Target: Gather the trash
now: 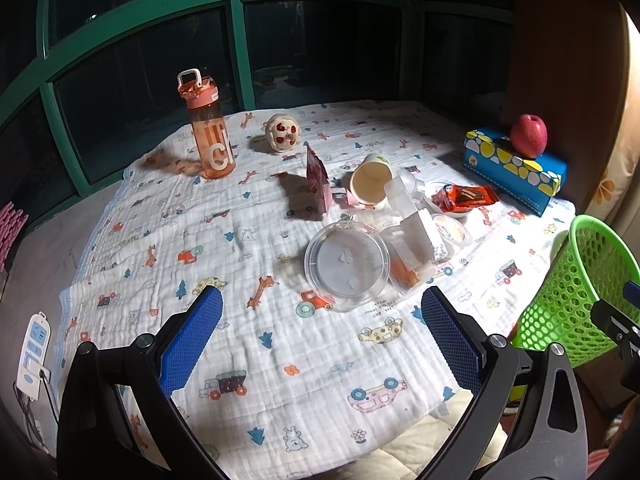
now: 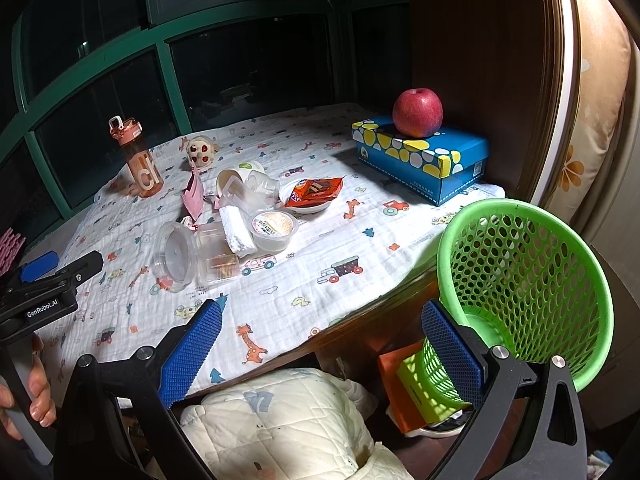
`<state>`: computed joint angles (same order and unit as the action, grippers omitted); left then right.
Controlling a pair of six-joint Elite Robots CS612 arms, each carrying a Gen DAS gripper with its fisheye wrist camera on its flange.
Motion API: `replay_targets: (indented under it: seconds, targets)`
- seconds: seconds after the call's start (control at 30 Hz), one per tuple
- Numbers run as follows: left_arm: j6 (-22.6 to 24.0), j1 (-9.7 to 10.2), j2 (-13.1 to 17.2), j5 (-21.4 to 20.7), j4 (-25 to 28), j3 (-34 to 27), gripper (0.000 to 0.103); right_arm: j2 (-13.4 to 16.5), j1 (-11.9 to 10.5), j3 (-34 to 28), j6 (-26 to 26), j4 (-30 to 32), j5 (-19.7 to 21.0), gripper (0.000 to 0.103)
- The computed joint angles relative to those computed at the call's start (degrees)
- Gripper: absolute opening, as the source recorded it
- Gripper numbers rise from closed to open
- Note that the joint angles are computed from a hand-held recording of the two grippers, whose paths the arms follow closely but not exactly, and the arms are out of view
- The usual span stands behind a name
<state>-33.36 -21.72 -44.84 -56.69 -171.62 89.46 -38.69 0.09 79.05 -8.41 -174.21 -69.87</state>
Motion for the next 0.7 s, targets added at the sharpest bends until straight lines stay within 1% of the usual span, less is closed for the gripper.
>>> replay_targets:
  seconds: [0.23, 0.7]
  targets:
    - [0.2, 0.33, 0.3, -0.3, 0.5, -0.7, 0.098, 0.6, 0.2, -1.1, -0.3, 1.1, 0.0, 0.097]
    - [-0.2, 1.53, 1.1, -0.1, 2.5, -2.5, 0.098, 2.2, 1.0, -5.0, -2.8, 4.5, 0.3, 0.097]
